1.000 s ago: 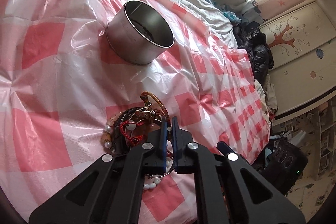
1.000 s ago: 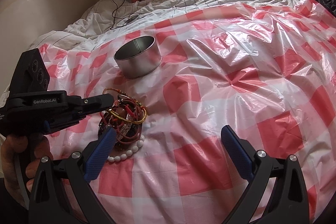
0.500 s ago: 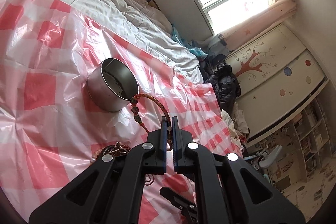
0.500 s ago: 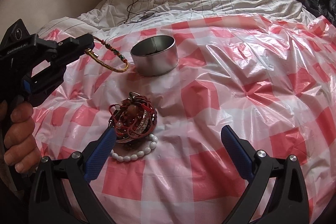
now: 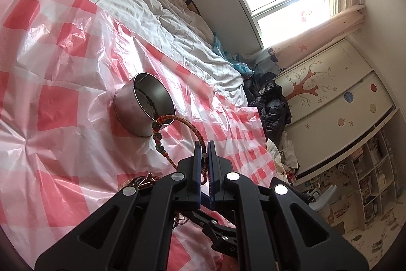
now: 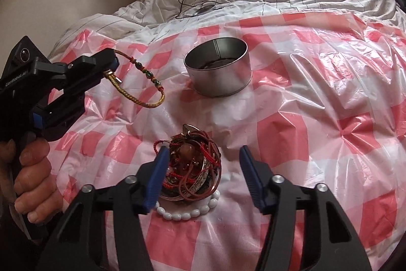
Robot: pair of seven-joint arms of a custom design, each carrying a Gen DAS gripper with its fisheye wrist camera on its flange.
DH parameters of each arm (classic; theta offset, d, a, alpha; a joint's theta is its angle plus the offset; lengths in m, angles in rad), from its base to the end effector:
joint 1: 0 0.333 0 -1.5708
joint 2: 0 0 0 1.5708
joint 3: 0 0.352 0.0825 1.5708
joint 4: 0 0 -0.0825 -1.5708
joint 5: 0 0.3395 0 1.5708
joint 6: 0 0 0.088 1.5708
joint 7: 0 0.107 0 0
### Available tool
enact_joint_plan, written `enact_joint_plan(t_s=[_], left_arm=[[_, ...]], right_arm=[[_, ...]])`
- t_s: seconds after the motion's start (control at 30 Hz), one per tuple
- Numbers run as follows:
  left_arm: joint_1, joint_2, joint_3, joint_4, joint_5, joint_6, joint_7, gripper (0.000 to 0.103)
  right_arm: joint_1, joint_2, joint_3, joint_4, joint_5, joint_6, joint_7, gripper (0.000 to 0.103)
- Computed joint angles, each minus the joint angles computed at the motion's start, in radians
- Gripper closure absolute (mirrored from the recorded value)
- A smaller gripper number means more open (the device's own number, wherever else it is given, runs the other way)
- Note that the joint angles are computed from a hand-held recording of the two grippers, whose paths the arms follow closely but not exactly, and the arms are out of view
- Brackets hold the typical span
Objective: Organize jewelry
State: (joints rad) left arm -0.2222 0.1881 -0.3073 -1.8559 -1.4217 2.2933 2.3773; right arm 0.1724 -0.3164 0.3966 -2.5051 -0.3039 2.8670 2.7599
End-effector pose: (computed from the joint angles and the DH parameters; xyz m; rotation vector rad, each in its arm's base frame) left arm 0.5184 -0.3127 0.5230 1.2220 -1.8524 1.3531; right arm 0.3474 0.2599 0.5203 -1.4348 2.0103 -0.3026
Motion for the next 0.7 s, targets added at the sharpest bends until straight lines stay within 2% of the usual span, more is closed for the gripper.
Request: enact_joint_plan(t_s=[0.07,0.17,0.23,0.37,0.5,0.57,0.63,0.67,0.7], left_arm=[[0.001,-0.001,0.001,-0.003,-0.001,0.001,-0.001,0.099],[-0.002,0.002,0.0,-0.001,0.003,0.006,-0.007,0.099],[-0.003,0.002,-0.001,-0.001,0.005,0.009,-0.007,0.099],[-0.004,0.004,-0.003,0.0,0.01,0.016,-0.013,0.099],[-0.005,0.005,-0.004,0.001,0.013,0.021,-0.015,0.099],[-0.005,0.006,-0.005,0.002,0.014,0.023,-0.016,0.099],[-0.006,0.006,-0.006,0.001,0.014,0.025,-0.015,0.099],[-0.005,0.006,-0.006,0.001,0.014,0.025,-0.016,0.099],[-0.005,0.006,-0.006,0.001,0.014,0.023,-0.017,0.099]], right_arm=[[0.023,0.013,-0.015,0.007,0.019,-0.014,-0.027,0.082],[0.014,0.007,-0.008,-0.004,-0.002,0.01,-0.012,0.099],[-0.015,-0.012,0.007,-0.033,-0.017,0.078,0.021,0.099],[-0.068,-0.05,0.034,-0.115,0.03,0.292,0.045,0.1],[-0.157,-0.086,0.099,-0.174,0.083,0.491,0.045,0.1],[-0.164,-0.091,0.102,-0.19,0.111,0.555,0.028,0.1],[-0.155,-0.081,0.093,-0.211,0.138,0.664,0.009,0.1],[-0.161,-0.091,0.104,-0.208,0.152,0.66,-0.01,0.1],[-0.141,-0.085,0.087,-0.209,0.154,0.682,-0.021,0.1]])
